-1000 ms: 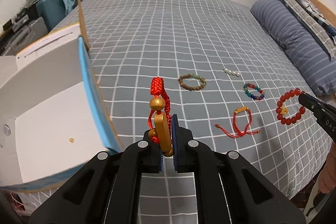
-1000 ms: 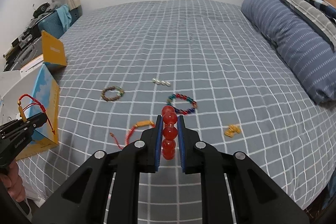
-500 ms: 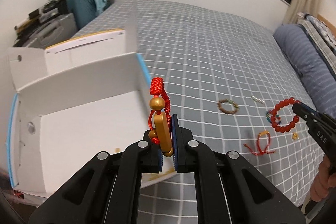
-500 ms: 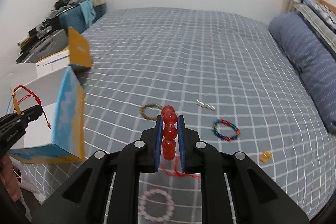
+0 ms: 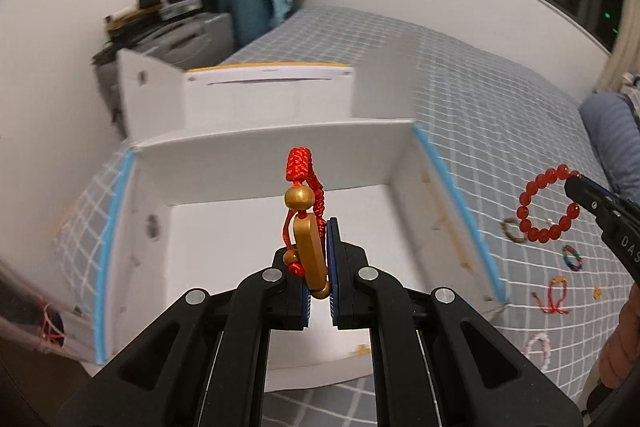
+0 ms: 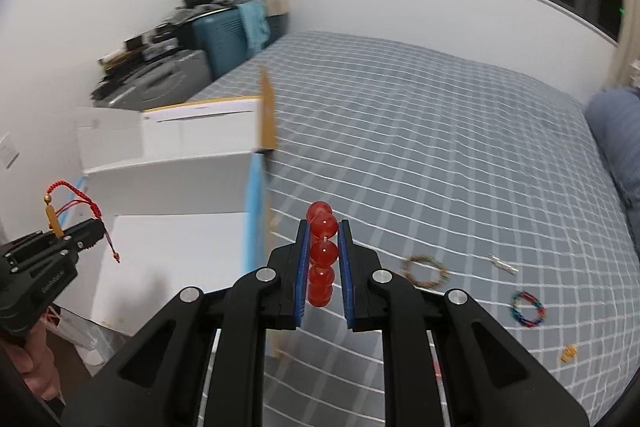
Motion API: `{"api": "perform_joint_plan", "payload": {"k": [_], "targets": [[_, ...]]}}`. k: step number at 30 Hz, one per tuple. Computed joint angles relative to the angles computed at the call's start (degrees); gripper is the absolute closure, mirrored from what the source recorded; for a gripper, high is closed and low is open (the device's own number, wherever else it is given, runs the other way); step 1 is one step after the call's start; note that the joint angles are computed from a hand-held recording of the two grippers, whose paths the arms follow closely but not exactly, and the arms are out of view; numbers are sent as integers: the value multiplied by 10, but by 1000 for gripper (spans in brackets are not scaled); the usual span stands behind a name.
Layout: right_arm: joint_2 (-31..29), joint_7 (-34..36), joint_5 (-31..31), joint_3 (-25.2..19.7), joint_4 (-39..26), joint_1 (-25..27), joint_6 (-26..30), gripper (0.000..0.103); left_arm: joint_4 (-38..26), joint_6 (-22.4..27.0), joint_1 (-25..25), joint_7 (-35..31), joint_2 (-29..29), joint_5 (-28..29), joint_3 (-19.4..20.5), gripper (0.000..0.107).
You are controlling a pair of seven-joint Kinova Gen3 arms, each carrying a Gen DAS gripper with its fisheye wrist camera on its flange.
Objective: Organize jewelry
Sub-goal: 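Carry both held bracelets over the open white box, then open both tools to drop the bracelets into the box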
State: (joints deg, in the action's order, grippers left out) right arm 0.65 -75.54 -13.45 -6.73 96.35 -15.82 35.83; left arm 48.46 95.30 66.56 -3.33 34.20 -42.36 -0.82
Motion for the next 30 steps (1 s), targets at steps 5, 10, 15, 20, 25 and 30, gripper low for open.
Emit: {"api": "perform_joint_plan", "payload": {"k": [5,10,15,20,25,30], "targets": [[13,-28,18,-26,-5,-36,-9,90,83,-4,-8,54,-44,10,12,102],[40,-65,45,-39,-4,-70,-11,90,143,-14,-23,98,-70,18,40,102],[64,-111,85,-40,-2,-96,-9,90,199,-46,-49,130,-91,37,64,102],[87,-156,127,-36,-11,-118,3,90,240,-81,-75,141,-103,56,80,102],[107,-178,148,-34,-25,-132,23,90,251,-93,-87,141,-103,65,85,102],[115,-184,155,-34,-29,-135,31,90,250,-99,-95,134,-100,76,87,101]]}}
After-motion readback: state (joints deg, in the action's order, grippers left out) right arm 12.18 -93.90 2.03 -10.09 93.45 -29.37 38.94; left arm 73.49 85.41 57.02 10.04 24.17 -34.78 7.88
